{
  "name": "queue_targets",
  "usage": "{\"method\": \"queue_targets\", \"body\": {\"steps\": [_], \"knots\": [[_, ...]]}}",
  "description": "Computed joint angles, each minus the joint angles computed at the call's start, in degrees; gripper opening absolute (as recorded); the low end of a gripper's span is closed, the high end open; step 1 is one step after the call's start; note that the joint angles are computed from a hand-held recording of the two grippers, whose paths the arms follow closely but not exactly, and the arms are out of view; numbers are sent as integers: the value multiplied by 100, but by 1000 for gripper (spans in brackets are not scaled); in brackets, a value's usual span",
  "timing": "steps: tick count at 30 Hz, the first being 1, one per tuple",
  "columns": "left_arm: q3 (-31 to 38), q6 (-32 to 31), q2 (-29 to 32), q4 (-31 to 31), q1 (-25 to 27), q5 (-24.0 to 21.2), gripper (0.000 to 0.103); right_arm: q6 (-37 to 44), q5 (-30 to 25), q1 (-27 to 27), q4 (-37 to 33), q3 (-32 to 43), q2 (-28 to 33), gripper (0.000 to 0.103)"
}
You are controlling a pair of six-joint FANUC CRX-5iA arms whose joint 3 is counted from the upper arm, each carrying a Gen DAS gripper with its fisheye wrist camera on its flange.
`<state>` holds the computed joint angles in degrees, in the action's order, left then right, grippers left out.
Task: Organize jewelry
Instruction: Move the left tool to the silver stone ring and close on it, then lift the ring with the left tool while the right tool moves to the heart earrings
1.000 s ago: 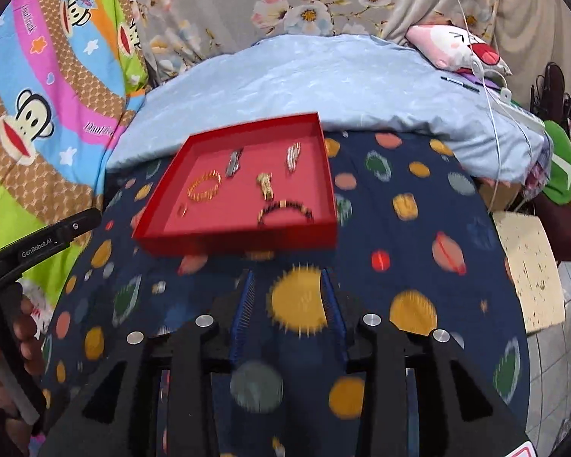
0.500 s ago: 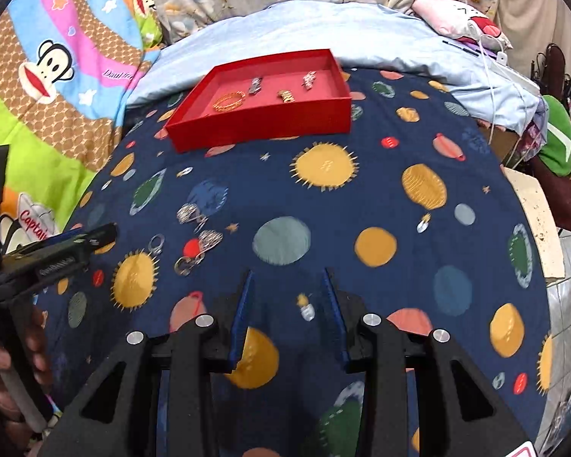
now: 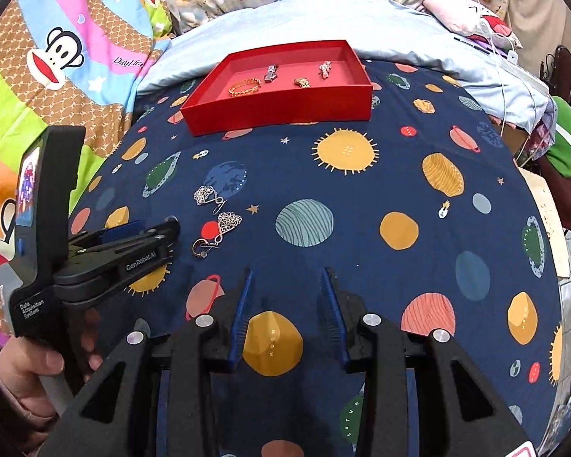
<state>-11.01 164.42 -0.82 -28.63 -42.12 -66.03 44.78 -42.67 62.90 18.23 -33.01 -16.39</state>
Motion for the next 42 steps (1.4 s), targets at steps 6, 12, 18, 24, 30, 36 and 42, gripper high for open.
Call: {"method": "queue_targets", "body": {"steps": [6, 12, 18, 24, 30, 36, 42], "knots": [[-191, -5, -188, 51, 49, 75, 9, 465, 103, -46, -573, 215, 204, 36], [-433, 176, -504, 62, -4, 31, 9, 677, 211, 81, -720, 367, 434, 36], [-532, 290, -651, 42, -6, 49, 10, 656, 198, 129, -729, 380, 444, 36], [-684, 233, -799, 133, 80, 204, 9, 630, 190, 116, -726, 354, 427, 36], [-697, 327, -776, 163, 110, 242, 40, 776, 190, 92, -854, 416, 509, 36], [-525, 294, -546, 45, 84, 126, 42, 791, 191, 82, -878, 450, 562, 36], [-422, 104, -437, -90, 41, 20, 19, 889, 209, 87, -923, 540, 676, 36]]}}
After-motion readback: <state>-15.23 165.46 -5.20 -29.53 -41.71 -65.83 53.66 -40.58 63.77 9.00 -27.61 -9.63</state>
